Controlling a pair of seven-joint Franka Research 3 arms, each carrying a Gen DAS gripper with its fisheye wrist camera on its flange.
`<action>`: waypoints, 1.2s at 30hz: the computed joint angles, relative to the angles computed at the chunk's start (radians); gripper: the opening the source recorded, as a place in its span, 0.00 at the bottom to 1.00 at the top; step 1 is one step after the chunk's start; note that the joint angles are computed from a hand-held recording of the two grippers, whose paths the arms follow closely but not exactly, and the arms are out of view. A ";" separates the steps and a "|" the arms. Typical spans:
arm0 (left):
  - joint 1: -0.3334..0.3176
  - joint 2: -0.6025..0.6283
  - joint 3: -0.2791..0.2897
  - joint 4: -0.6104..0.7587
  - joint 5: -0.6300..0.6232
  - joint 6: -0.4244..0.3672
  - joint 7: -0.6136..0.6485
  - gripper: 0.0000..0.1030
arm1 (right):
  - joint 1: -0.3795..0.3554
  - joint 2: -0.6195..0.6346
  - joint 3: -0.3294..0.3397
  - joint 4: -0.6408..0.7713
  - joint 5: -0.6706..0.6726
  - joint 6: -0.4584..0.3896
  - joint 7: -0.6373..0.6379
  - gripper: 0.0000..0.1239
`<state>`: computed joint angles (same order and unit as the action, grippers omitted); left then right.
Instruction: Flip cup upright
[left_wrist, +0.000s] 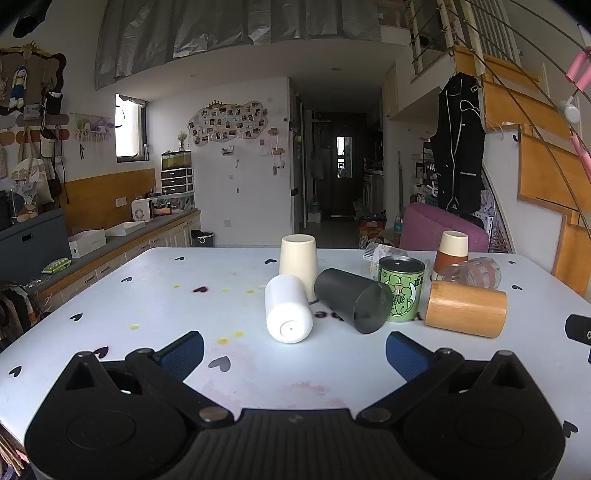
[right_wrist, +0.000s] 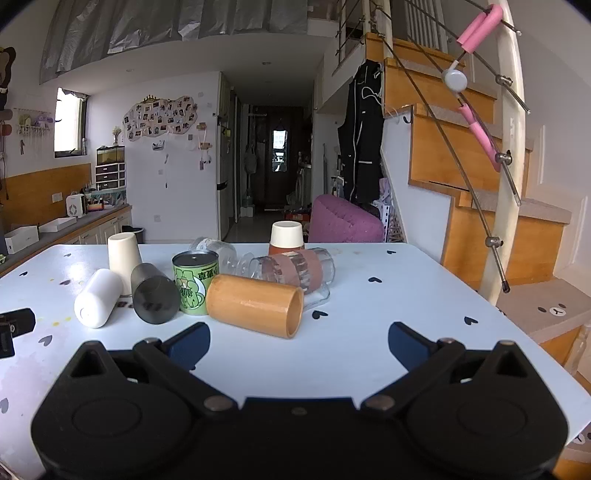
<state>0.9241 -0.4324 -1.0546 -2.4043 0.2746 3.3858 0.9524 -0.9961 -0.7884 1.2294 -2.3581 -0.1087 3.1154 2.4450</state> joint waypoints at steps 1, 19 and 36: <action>-0.002 0.000 0.003 -0.001 0.000 0.000 0.000 1.00 | 0.001 -0.001 -0.001 0.001 -0.001 -0.001 0.000 0.83; 0.007 0.001 -0.005 0.002 0.001 0.000 0.000 1.00 | 0.003 -0.002 -0.004 0.000 -0.007 -0.001 0.001 0.83; 0.016 0.003 -0.016 0.007 0.001 -0.002 0.001 1.00 | 0.008 0.002 -0.014 -0.003 -0.012 -0.007 -0.004 0.83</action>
